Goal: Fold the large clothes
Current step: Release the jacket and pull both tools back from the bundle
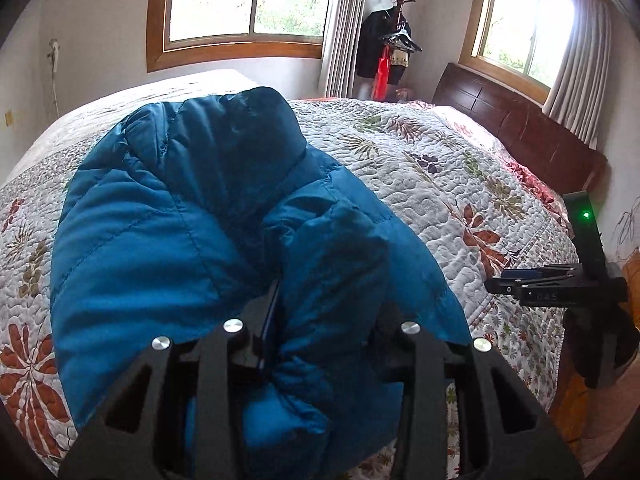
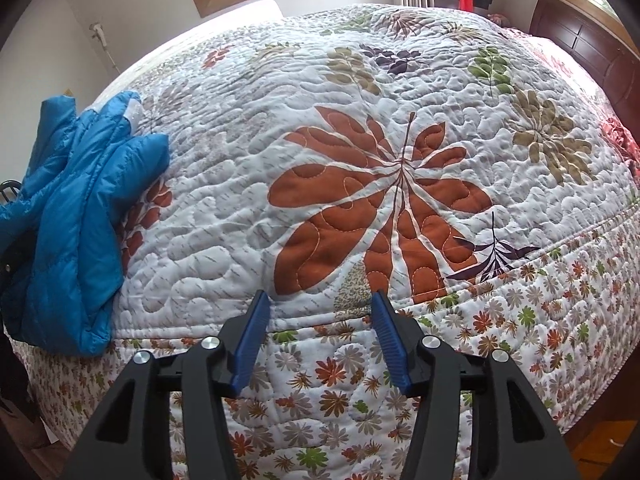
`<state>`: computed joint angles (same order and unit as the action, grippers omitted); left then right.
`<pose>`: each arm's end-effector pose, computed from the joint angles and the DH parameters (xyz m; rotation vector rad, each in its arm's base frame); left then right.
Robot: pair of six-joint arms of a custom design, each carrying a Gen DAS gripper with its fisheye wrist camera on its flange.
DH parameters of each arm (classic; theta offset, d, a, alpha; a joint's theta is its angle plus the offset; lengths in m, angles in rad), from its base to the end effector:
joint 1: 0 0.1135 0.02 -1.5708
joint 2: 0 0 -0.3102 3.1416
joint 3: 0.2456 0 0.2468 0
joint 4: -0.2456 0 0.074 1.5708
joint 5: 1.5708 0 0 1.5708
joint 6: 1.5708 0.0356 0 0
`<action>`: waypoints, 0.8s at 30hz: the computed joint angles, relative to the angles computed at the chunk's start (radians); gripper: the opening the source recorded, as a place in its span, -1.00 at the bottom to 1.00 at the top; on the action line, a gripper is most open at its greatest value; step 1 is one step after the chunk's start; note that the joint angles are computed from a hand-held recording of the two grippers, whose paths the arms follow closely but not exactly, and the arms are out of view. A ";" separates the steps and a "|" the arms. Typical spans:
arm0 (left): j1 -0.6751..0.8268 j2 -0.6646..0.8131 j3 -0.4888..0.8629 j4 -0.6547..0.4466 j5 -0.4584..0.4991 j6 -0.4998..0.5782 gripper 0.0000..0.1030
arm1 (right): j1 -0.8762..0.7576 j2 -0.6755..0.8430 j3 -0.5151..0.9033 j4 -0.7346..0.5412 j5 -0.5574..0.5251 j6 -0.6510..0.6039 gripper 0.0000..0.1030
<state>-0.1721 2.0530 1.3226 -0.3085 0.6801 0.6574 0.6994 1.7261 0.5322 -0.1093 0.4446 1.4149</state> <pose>0.4235 -0.0963 0.1857 1.1755 2.0974 -0.6653 0.1935 0.1427 0.1171 0.9945 2.4319 0.0162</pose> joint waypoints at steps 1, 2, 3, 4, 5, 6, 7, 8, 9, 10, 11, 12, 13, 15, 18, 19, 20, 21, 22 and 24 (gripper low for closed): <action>0.002 0.000 0.004 -0.006 0.002 0.000 -0.29 | -0.003 -0.001 -0.001 0.000 -0.002 -0.001 0.05; -0.001 -0.004 0.000 -0.003 0.002 -0.004 -0.29 | -0.004 -0.001 0.003 -0.008 -0.004 0.001 0.05; 0.002 -0.004 0.006 -0.016 0.007 0.000 -0.28 | -0.005 -0.003 0.007 -0.017 -0.004 0.005 0.05; 0.007 -0.004 0.014 -0.034 0.014 0.006 -0.27 | -0.007 -0.008 0.008 -0.022 -0.006 0.004 0.05; 0.014 -0.007 0.021 -0.051 0.024 0.008 -0.24 | -0.008 -0.013 0.012 -0.031 -0.006 0.005 0.05; 0.023 -0.010 0.034 -0.083 0.040 0.018 -0.17 | -0.006 -0.022 0.016 -0.041 -0.003 0.007 0.05; 0.035 -0.016 0.046 -0.120 0.056 0.033 -0.11 | -0.002 -0.031 0.020 -0.051 0.003 0.010 0.05; 0.047 -0.028 0.049 -0.147 0.068 0.047 0.03 | 0.002 -0.042 0.028 -0.063 0.008 0.008 0.05; 0.060 -0.048 0.046 -0.170 0.074 0.061 0.13 | 0.007 -0.051 0.044 -0.083 0.014 0.002 0.05; 0.079 -0.072 0.037 -0.185 0.094 0.076 0.15 | 0.014 -0.052 0.067 -0.112 0.022 -0.006 0.05; 0.097 -0.095 0.024 -0.188 0.114 0.086 0.19 | 0.018 -0.054 0.097 -0.148 0.030 -0.018 0.05; 0.114 -0.120 0.011 -0.182 0.123 0.089 0.20 | 0.022 -0.054 0.131 -0.181 0.037 -0.038 0.05; 0.129 -0.136 0.006 -0.181 0.132 0.090 0.20 | 0.025 -0.053 0.162 -0.204 0.041 -0.061 0.06; 0.158 -0.150 0.018 -0.197 0.142 0.084 0.20 | 0.026 -0.042 0.228 -0.242 0.049 -0.108 0.07; 0.190 -0.150 0.041 -0.194 0.141 0.061 0.20 | 0.025 -0.010 0.328 -0.291 0.057 -0.179 0.09; 0.195 -0.148 0.046 -0.189 0.137 0.053 0.20 | 0.023 0.001 0.357 -0.300 0.055 -0.201 0.10; 0.199 -0.144 0.054 -0.188 0.132 0.046 0.20 | 0.021 0.013 0.385 -0.308 0.053 -0.220 0.10; 0.203 -0.139 0.061 -0.185 0.128 0.039 0.20 | 0.021 0.021 0.409 -0.315 0.051 -0.234 0.10; 0.208 -0.134 0.067 -0.185 0.125 0.037 0.20 | 0.022 0.028 0.435 -0.322 0.049 -0.249 0.10; 0.219 -0.118 0.094 -0.194 0.120 0.036 0.20 | 0.031 0.039 0.490 -0.345 0.056 -0.279 0.12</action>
<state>0.0469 1.9350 1.4164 -0.5026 0.7999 0.6929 0.7302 1.7654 1.0220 -0.4546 0.5002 1.1360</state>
